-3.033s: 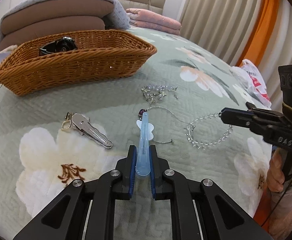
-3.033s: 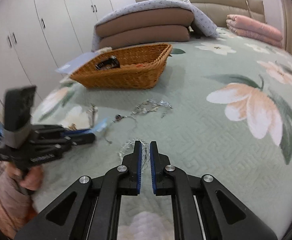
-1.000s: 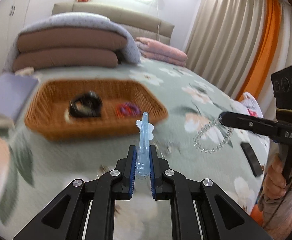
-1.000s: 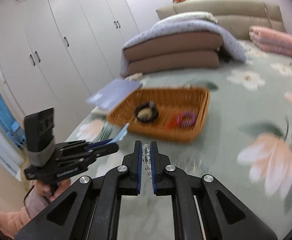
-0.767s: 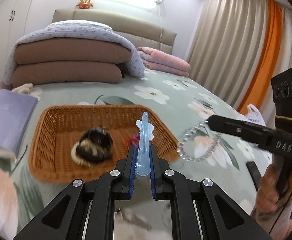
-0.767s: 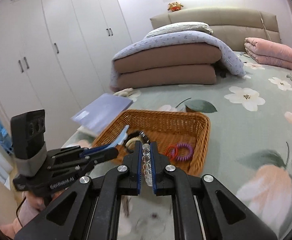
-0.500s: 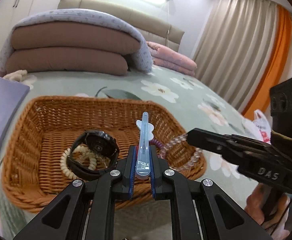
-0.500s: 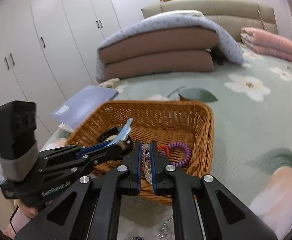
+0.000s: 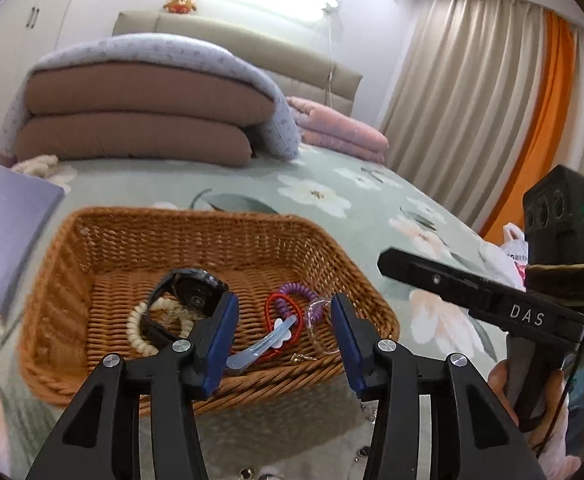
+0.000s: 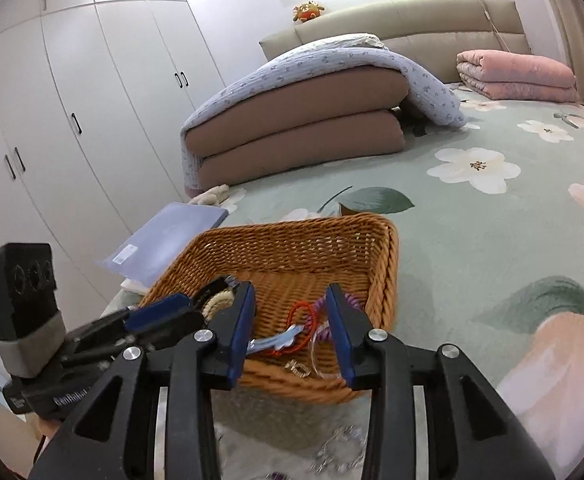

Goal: Organize jewelry
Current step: 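Carry the blue clip and bead bracelet into the basket and open both tools, then move the left tool to the silver hair clip while the right tool approaches the hoop earring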

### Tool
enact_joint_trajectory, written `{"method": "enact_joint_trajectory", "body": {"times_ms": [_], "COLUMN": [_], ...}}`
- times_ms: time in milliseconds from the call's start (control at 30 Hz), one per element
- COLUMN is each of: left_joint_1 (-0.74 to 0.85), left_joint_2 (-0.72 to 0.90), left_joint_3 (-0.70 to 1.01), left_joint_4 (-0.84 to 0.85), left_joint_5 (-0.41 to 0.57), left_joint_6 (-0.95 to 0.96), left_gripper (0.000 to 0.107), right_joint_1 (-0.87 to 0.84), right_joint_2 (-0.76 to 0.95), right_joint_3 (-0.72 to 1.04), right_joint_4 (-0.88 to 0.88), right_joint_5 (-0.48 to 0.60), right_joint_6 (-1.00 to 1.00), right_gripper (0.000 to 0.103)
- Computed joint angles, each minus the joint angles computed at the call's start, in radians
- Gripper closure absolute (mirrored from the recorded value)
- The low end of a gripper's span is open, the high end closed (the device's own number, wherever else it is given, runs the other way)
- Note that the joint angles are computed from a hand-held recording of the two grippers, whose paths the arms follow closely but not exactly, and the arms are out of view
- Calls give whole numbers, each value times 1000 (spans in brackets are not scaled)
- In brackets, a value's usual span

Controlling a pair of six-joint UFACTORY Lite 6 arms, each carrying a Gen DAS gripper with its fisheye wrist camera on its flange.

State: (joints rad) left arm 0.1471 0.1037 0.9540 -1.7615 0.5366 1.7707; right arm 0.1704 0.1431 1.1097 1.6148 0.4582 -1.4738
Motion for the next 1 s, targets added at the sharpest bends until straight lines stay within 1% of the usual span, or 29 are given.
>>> {"method": "enact_joint_trajectory", "body": {"times_ms": [67, 133, 233, 300, 333, 400, 433, 500, 533, 600, 667, 733, 800, 833, 900, 1000], "left_joint_1": [29, 84, 177, 238, 260, 278, 288, 306, 310, 286, 243, 208, 193, 176, 114, 40], "left_joint_2": [-69, -163, -298, -417, -472, -557, -592, -631, -627, -561, -478, -409, -360, -348, -325, -303], "left_joint_3": [-36, -88, -158, -236, -277, -354, -397, -488, -526, -570, -563, -547, -541, -546, -548, -549], "left_joint_4": [38, 101, 200, 267, 305, 356, 377, 384, 372, 328, 294, 250, 209, 189, 139, 61], "left_joint_5": [26, 82, 152, 180, 180, 153, 145, 150, 158, 148, 123, 119, 131, 120, 61, -15], "left_joint_6": [-49, -123, -224, -285, -311, -345, -354, -338, -310, -246, -214, -184, -151, -139, -121, -81], "left_gripper": [58, 58, 58, 58, 58, 58, 58, 58, 58, 58, 58, 58, 58, 58, 58, 58], "right_joint_1": [7, 15, 43, 61, 76, 106, 112, 84, 62, 41, -8, -89, -128, -134, -125, -33], "right_joint_2": [-64, -164, -327, -437, -481, -547, -562, -547, -514, -462, -443, -429, -434, -433, -426, -416], "right_joint_3": [-50, -130, -273, -387, -437, -529, -571, -625, -639, -636, -645, -649, -656, -658, -656, -646], "right_joint_4": [-32, -91, -160, -185, -191, -160, -107, 18, 73, 103, 82, 33, 23, 21, 8, 34], "right_joint_5": [-2, 7, -27, -41, -66, -123, -138, -106, -86, -88, -41, 46, 68, 70, 71, -24], "right_joint_6": [28, 74, 119, 118, 114, 71, 14, -118, -177, -216, -218, -205, -215, -220, -215, -233], "right_gripper": [63, 63, 63, 63, 63, 63, 63, 63, 63, 63, 63, 63, 63, 63, 63, 63]}}
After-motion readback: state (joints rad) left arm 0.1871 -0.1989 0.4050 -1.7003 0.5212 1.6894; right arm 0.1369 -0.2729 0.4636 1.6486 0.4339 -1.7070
